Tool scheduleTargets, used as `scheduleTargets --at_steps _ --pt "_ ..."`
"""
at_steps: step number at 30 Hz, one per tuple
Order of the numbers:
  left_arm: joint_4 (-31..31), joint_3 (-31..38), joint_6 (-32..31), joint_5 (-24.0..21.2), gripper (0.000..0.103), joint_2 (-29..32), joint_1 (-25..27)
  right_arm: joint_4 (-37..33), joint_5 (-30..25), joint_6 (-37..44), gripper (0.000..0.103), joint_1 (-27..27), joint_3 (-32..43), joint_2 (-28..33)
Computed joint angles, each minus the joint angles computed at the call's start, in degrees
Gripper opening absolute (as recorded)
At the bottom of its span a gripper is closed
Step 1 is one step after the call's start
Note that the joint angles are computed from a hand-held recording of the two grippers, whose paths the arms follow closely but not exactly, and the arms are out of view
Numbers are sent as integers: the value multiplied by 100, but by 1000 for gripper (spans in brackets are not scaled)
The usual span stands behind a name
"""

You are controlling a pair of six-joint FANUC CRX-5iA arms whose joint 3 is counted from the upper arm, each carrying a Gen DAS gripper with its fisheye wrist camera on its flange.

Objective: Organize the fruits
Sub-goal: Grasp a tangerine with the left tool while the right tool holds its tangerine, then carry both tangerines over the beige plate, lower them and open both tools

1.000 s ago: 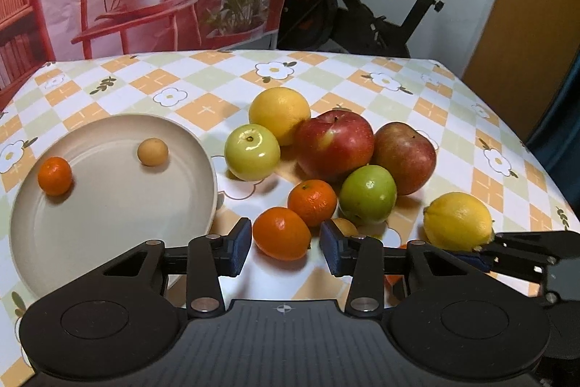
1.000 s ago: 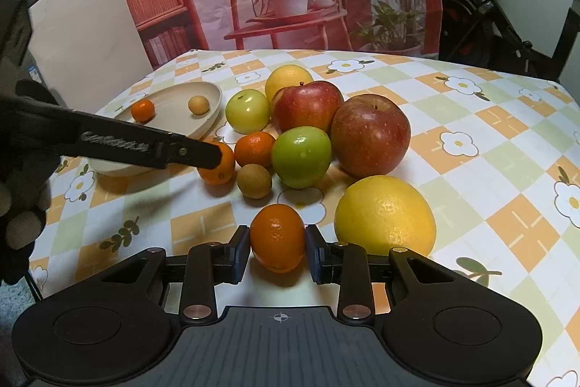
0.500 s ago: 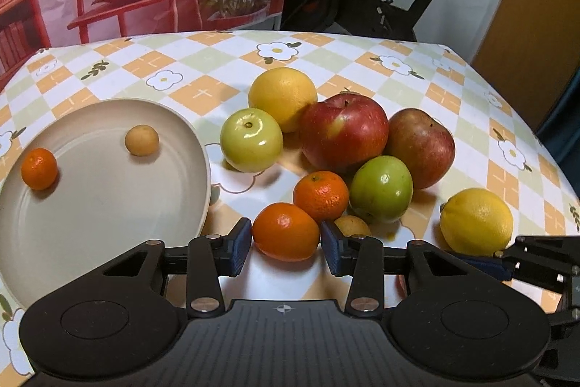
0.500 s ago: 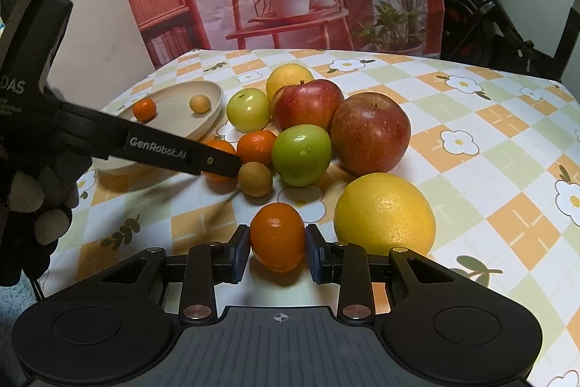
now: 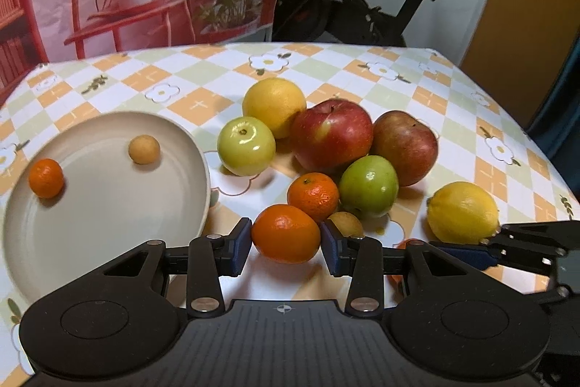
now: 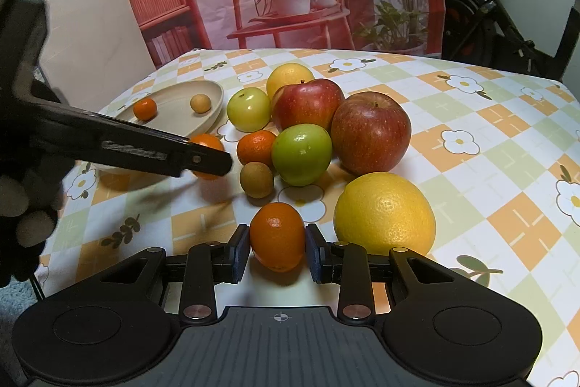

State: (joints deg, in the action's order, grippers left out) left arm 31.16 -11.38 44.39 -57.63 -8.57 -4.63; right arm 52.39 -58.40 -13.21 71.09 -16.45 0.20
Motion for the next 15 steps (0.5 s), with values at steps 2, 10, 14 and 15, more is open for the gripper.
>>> scheduleTargets --at_steps 2,10,14,15 --pt "95 -96 -171 45 43 -118 79 -7 14 1 30 -1 0 2" --pt "226 -163 -323 232 43 -339 544 -68 76 -7 30 -35 16 22" --pt "294 -114 -446 333 43 -356 818 -149 115 -16 30 -67 43 -6" --pt "283 -79 -444 355 43 -336 859 -175 130 -34 30 -76 40 -26"
